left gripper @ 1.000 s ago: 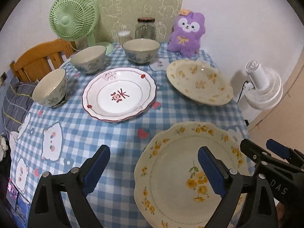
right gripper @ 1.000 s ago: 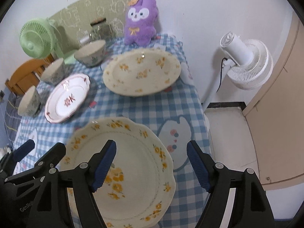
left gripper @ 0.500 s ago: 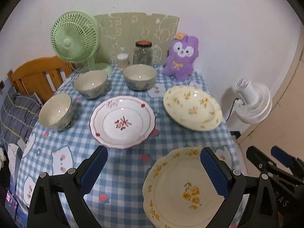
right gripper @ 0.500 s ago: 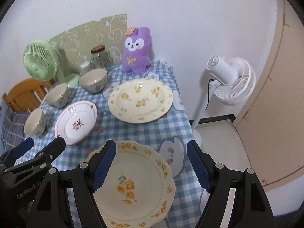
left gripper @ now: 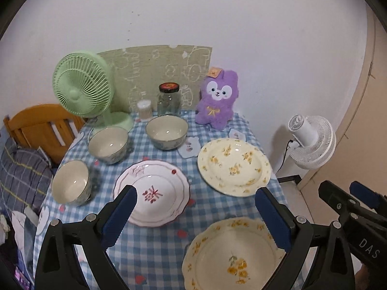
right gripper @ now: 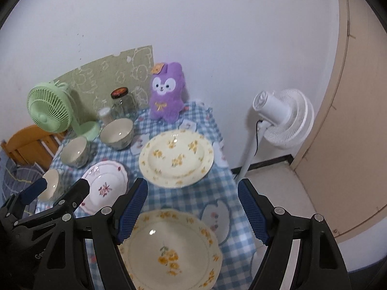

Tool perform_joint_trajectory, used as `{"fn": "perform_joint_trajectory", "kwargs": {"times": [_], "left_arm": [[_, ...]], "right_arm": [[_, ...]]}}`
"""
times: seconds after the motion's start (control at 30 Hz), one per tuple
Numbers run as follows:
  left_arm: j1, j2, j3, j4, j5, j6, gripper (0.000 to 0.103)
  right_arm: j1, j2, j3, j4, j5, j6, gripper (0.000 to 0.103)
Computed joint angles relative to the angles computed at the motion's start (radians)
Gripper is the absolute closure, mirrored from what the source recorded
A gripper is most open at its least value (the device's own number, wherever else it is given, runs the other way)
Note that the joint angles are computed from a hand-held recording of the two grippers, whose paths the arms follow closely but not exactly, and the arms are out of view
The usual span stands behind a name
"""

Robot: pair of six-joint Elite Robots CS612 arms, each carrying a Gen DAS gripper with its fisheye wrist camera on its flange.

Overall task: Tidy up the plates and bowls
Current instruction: 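Carry the held plate toward the yellow-flowered plate by the purple plush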

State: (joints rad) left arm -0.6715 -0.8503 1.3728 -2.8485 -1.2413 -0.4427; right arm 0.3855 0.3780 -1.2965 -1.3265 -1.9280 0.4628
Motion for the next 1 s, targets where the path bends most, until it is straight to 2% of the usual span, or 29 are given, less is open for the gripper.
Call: {"fn": "perform_joint_trajectory", "kwargs": {"times": [0.2, 0.67, 0.93, 1.0], "left_arm": [[0.007, 0.037, -0.072, 0.024, -0.004, 0.010, 0.004], [0.021, 0.169, -0.328, 0.207, 0.033, -0.069, 0.004], [0.026, 0.254, -0.467, 0.291, 0.073, -0.081, 0.004], [0.030, 0.275, -0.502, 0.323, 0.063, -0.095, 0.004]], "right_arm": [[-0.020, -0.023, 0.056, -0.060, 0.003, -0.041, 0.019], [-0.095, -0.077, 0.226, -0.201, 0.154, -0.130, 0.019], [-0.118, -0.094, 0.326, -0.304, 0.181, -0.164, 0.019], [-0.123, -0.100, 0.353, -0.319, 0.191, -0.174, 0.019]]}}
